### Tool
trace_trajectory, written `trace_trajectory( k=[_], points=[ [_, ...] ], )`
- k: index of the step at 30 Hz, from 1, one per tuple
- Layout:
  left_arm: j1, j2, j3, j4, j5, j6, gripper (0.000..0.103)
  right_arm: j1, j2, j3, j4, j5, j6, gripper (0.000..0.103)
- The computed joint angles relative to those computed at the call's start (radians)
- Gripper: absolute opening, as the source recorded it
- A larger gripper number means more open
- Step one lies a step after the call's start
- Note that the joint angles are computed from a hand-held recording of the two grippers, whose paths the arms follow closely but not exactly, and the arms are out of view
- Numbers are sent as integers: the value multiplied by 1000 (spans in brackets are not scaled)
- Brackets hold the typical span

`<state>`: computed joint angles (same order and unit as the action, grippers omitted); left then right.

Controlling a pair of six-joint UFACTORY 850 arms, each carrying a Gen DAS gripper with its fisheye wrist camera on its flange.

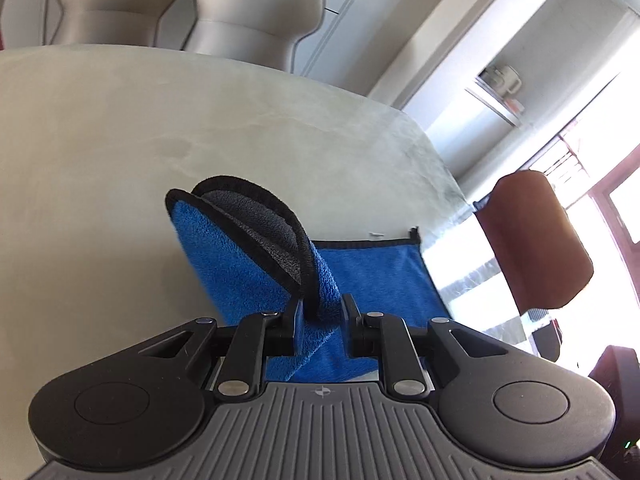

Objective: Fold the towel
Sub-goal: 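Lift the towel end with the left gripper while the right gripper grasps the other end, then fold the towel strip in half, bringing both grippers together over it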

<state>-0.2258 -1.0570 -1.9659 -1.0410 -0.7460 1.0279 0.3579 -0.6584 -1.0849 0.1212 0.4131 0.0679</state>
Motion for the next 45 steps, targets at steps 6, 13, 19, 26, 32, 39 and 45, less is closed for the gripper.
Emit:
trace_trajectory(
  k=[6, 13, 19, 26, 32, 39, 45],
  points=[
    [-36, -21, -65, 23, -62, 16, 18, 14, -14, -15, 61, -5, -108, 62],
    [-103, -119, -219, 64, -123, -38, 18, -22, 25, 80, 175, 22, -92, 62],
    [-157, -211, -344, 140, -157, -124, 18, -64, 57, 167, 167, 93, 54, 62],
    [-169, -202, -309, 179, -128, -104, 18, -197, 63, 228, -113, 230, 587, 64],
    [-175, -150, -205, 138, -50, -21, 18, -291, 27, 203, -354, 365, 885, 39],
    [-194, -72, -63, 85, 62, 141, 18, -338, -54, 66, -633, 284, 1151, 22],
    [-206, -34, 10, 57, 133, 253, 18, -375, -107, -27, -888, 267, 1438, 41]
  ],
)
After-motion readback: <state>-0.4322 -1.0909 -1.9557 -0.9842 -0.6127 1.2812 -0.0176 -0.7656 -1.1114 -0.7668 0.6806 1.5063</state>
